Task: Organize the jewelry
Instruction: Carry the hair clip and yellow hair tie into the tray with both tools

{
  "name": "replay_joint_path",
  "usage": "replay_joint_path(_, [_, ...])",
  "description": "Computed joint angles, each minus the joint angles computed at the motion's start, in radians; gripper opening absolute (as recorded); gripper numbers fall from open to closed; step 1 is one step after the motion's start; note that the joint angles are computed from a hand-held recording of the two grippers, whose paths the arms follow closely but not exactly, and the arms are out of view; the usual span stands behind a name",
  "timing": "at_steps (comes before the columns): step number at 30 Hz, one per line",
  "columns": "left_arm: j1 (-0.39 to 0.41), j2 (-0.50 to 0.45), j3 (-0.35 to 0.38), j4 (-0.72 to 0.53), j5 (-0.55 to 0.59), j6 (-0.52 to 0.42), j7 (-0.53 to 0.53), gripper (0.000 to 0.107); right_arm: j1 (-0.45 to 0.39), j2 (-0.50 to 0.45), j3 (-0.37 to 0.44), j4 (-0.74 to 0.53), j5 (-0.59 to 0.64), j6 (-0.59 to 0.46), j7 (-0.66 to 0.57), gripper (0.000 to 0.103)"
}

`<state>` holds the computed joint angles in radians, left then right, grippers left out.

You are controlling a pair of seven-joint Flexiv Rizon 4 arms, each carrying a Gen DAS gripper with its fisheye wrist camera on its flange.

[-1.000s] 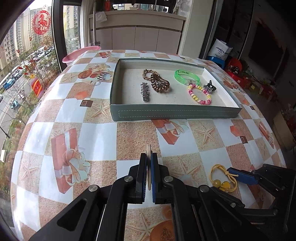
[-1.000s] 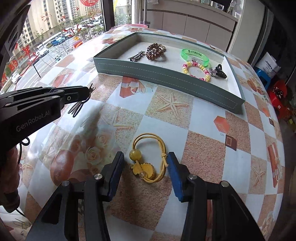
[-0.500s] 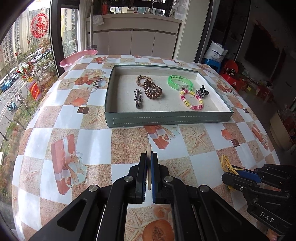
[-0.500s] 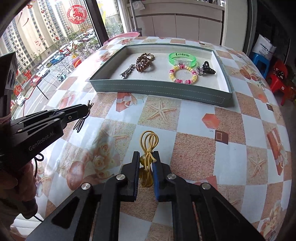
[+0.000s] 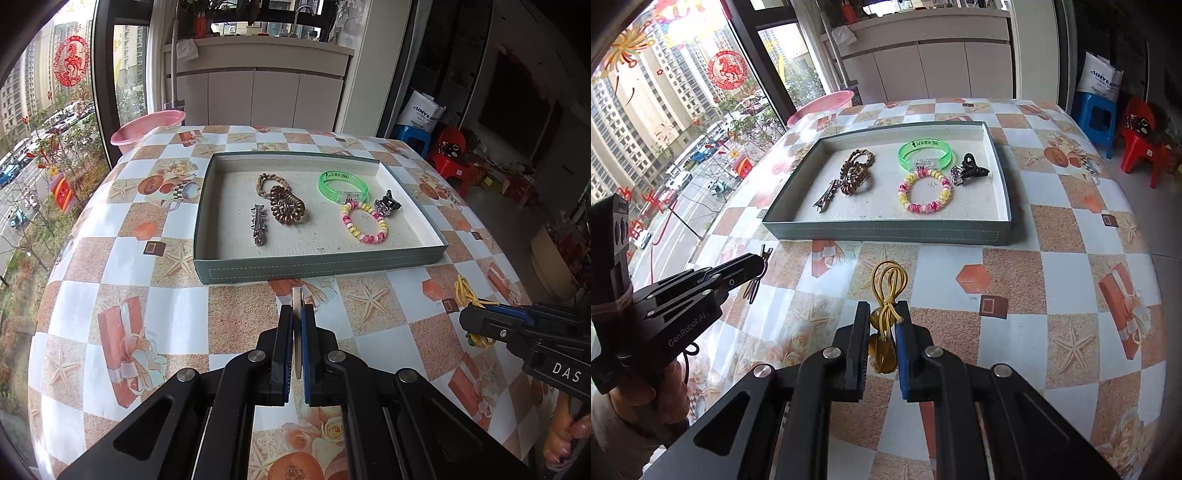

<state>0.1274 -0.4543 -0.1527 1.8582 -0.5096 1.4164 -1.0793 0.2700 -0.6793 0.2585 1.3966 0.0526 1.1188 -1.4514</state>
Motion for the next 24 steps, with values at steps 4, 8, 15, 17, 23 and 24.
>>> replay_joint_path(4, [-0.01, -0.019, 0.019, -0.058, 0.022, -0.025, -0.007, 0.017, -0.014, -0.032, 0.006, -0.082, 0.016, -0.036, 0.005, 0.014])
replay_joint_path(8, [-0.034, -0.066, 0.058, -0.159, 0.06, -0.072, -0.047, 0.017, -0.012, -0.093, -0.002, -0.209, 0.016, -0.097, 0.004, 0.014])
replay_joint_path(15, [-0.082, -0.201, 0.134, -0.393, 0.159, -0.186, -0.157, 0.017, 0.003, -0.252, -0.023, -0.511, 0.033, -0.252, 0.026, 0.014])
replay_joint_path(17, [-0.092, -0.24, 0.149, -0.454, 0.188, -0.213, -0.189, 0.017, 0.011, -0.299, -0.033, -0.595, 0.035, -0.296, 0.033, 0.014])
replay_joint_path(23, [-0.114, -0.339, 0.191, -0.602, 0.265, -0.29, -0.286, 0.017, 0.04, -0.44, -0.064, -0.833, 0.035, -0.417, 0.035, 0.014])
replay_joint_path(24, [-0.118, -0.354, 0.199, -0.623, 0.278, -0.302, -0.302, 0.017, 0.044, -0.465, -0.068, -0.875, 0.035, -0.44, 0.036, 0.014])
